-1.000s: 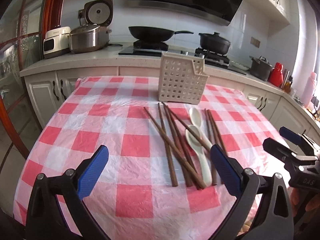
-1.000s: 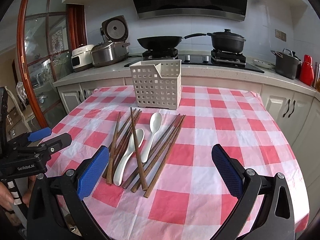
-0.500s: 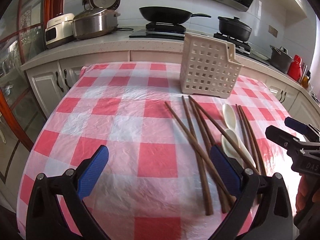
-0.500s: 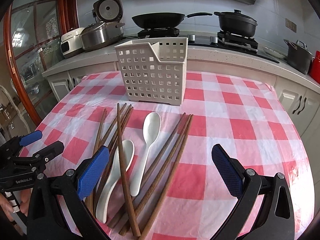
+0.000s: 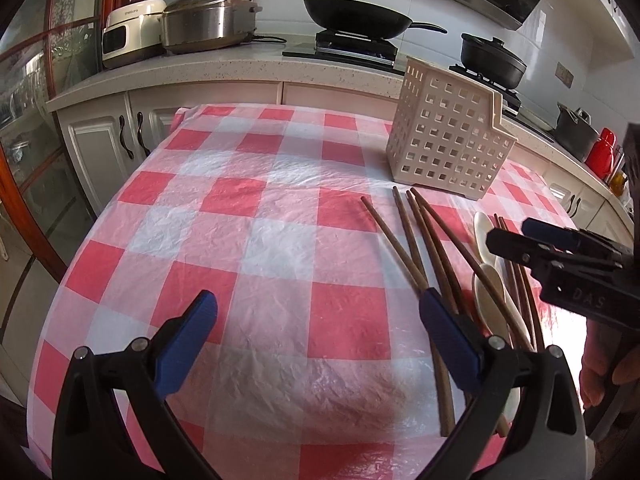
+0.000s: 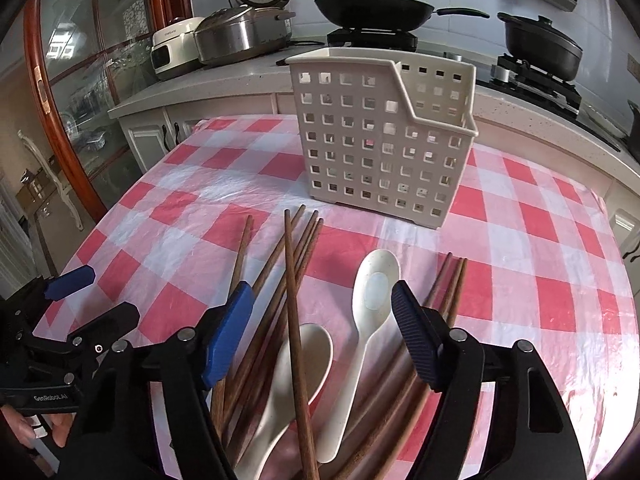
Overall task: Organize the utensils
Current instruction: 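Lower the right gripper onto a brown chopstick and close it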
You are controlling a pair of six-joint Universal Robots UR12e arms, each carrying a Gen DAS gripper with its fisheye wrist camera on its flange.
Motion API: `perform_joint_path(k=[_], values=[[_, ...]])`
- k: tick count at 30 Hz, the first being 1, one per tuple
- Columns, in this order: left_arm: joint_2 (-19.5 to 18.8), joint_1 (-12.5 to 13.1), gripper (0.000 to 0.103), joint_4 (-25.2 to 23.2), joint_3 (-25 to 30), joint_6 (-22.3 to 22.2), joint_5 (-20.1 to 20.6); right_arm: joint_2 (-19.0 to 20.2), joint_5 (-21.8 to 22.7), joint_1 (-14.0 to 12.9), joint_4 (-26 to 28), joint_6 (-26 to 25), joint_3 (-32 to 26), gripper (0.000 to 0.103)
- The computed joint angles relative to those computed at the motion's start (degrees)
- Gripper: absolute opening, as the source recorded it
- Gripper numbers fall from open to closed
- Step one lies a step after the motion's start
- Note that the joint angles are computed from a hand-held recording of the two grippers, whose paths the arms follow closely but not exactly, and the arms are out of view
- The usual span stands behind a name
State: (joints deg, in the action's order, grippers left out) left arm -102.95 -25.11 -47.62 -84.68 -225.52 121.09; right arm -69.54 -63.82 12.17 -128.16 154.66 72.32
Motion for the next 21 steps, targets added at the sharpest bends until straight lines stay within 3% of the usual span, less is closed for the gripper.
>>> perform_joint_path(k=[5,7,14,21], values=[[-0.11,0.36,0.089,-1.50,0.46,0.38,-2.05,1.77,-0.55,1.12,5.57,-4.22,-3.07,0.047],[-0.13,0.56,0.081,-1.41,0.54,0.93,-3.00,2.45,-0.89,1.54,6.81,-5.27,-4.07,0.042],[-0.88,1.48,0.070,-0.94,1.68,2.54,-6.31,4.67,-1.98,2.60,10.56,-7.13,-7.38,0.031],[-1.92,2.82,0.066,-0.93,3.07,2.38,-10.63,5.73,-2.09,2.77,13.62,-8.44,-9.23,0.019]])
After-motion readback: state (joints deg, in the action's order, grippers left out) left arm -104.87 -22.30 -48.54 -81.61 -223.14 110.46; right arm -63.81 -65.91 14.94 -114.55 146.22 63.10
